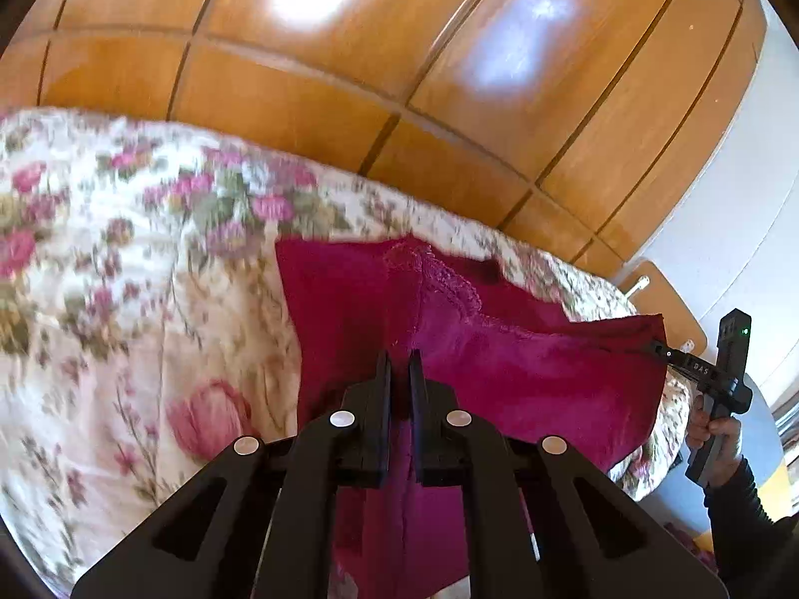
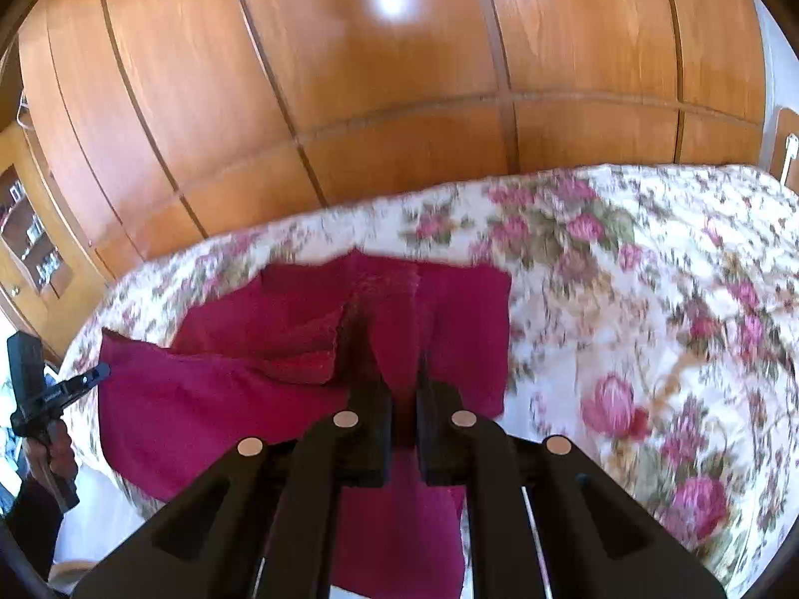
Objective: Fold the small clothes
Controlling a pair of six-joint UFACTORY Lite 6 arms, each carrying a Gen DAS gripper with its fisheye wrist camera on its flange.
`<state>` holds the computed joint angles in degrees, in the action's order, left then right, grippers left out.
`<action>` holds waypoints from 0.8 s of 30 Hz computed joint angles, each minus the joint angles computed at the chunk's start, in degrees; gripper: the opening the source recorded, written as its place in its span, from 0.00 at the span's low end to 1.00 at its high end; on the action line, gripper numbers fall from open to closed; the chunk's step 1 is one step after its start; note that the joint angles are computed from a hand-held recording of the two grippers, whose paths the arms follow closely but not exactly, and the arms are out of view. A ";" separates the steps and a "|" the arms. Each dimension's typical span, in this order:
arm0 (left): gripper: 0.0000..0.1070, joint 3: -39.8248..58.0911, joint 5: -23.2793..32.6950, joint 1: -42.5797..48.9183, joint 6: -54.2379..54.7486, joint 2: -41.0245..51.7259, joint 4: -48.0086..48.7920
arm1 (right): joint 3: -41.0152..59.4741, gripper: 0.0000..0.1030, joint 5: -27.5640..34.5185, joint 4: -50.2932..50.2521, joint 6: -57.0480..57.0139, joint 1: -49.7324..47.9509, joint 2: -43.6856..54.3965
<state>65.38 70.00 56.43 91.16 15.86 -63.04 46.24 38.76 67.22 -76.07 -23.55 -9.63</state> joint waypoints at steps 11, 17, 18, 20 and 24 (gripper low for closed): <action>0.05 17.79 -15.93 -14.43 -10.61 10.54 -4.99 | 30.11 0.06 -7.35 1.01 10.65 7.73 30.47; 0.05 30.89 -27.00 -22.68 -20.55 22.61 0.67 | 48.43 0.06 -8.28 -9.86 26.10 10.24 48.14; 0.05 33.53 -28.21 -23.67 -23.65 25.30 3.12 | 51.84 0.06 -7.94 -12.89 29.85 10.70 51.46; 0.05 36.28 -31.45 -25.47 -28.28 29.07 7.43 | 55.80 0.07 -8.30 -17.46 34.91 11.54 55.82; 0.06 39.59 -35.53 -28.16 -36.00 33.98 16.35 | 62.04 0.29 -6.67 -22.06 40.52 11.54 62.43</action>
<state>104.96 34.47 28.28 55.16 49.84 -46.69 108.28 32.08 45.16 -35.56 -12.01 52.80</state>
